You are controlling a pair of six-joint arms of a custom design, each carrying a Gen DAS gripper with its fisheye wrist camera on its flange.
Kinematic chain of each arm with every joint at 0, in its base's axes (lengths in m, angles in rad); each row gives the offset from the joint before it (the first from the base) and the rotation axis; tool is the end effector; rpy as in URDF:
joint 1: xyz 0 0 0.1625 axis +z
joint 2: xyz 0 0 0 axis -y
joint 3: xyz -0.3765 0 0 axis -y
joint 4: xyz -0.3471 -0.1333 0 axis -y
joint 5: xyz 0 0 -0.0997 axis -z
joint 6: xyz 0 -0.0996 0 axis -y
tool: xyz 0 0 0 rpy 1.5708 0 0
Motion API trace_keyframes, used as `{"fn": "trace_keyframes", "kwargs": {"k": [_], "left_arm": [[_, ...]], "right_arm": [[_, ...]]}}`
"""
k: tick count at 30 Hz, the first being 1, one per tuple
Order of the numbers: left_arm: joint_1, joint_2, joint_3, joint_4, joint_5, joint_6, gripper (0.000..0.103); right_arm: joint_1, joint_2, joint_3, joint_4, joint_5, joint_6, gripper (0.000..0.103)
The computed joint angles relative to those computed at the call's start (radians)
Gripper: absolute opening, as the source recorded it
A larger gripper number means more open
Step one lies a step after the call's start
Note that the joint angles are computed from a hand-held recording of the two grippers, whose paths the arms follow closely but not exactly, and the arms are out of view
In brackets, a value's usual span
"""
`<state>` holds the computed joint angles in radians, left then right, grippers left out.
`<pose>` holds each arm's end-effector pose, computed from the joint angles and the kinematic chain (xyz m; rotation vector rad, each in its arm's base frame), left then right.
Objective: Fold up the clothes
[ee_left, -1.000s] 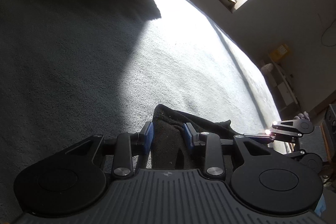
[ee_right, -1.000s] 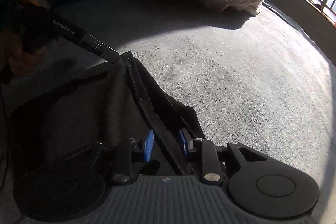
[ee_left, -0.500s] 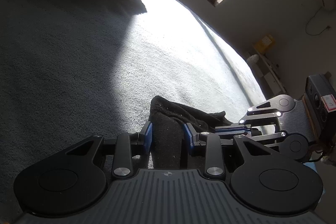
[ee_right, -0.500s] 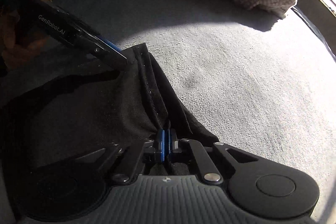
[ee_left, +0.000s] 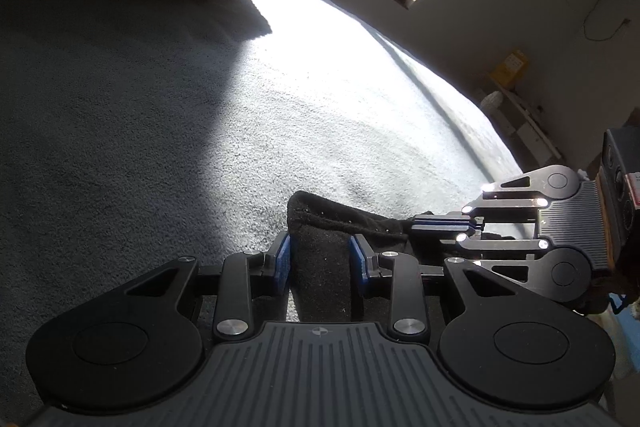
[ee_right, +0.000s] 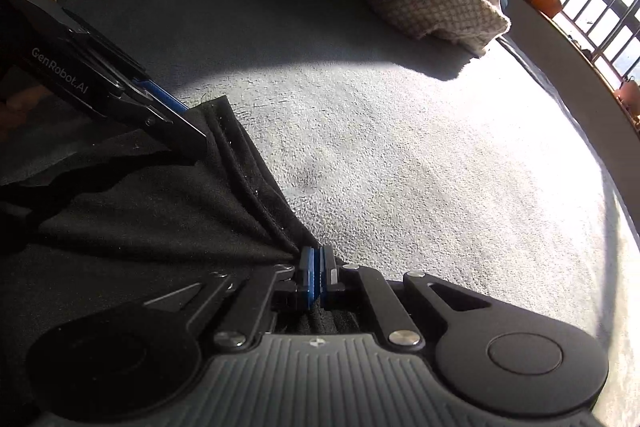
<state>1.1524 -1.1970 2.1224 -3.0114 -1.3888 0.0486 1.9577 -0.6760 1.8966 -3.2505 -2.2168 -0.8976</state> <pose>-0.0573 -0.5013 0.1996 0.6138 2.8875 -0.8138 0.2707 -0.4700 0.0449 1.2807 -2.0239 0.3380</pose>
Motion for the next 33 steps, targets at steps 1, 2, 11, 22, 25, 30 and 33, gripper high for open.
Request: {"fn": "trace_keyframes", "kwargs": {"k": [1, 2, 11, 22, 25, 30, 33], "left_arm": [[-0.006, 0.004, 0.0, -0.002, 0.014, 0.002, 0.031], [-0.01, 0.006, 0.001, -0.003, 0.025, 0.001, 0.03], [-0.022, 0.01, -0.004, -0.002, 0.055, -0.013, 0.029], [-0.022, 0.014, -0.014, 0.012, 0.062, -0.014, 0.028], [-0.022, 0.011, -0.012, 0.013, 0.063, -0.014, 0.028], [-0.019, 0.012, -0.014, 0.015, 0.056, -0.013, 0.028], [-0.016, 0.013, -0.014, 0.012, 0.051, -0.01, 0.028]], "right_arm": [[-0.005, -0.002, 0.005, -0.014, 0.014, 0.02, 0.002], [-0.012, -0.013, 0.01, -0.014, 0.036, 0.053, 0.002], [-0.11, -0.314, 0.014, 0.239, 0.175, 0.496, 0.006], [-0.068, -0.348, 0.153, 0.364, -0.014, 0.135, 0.011], [-0.066, -0.326, 0.153, 0.336, -0.027, 0.086, 0.011], [-0.067, -0.309, 0.131, 0.362, -0.05, 0.046, 0.018], [-0.072, -0.308, 0.124, 0.38, -0.052, 0.053, 0.021]]}}
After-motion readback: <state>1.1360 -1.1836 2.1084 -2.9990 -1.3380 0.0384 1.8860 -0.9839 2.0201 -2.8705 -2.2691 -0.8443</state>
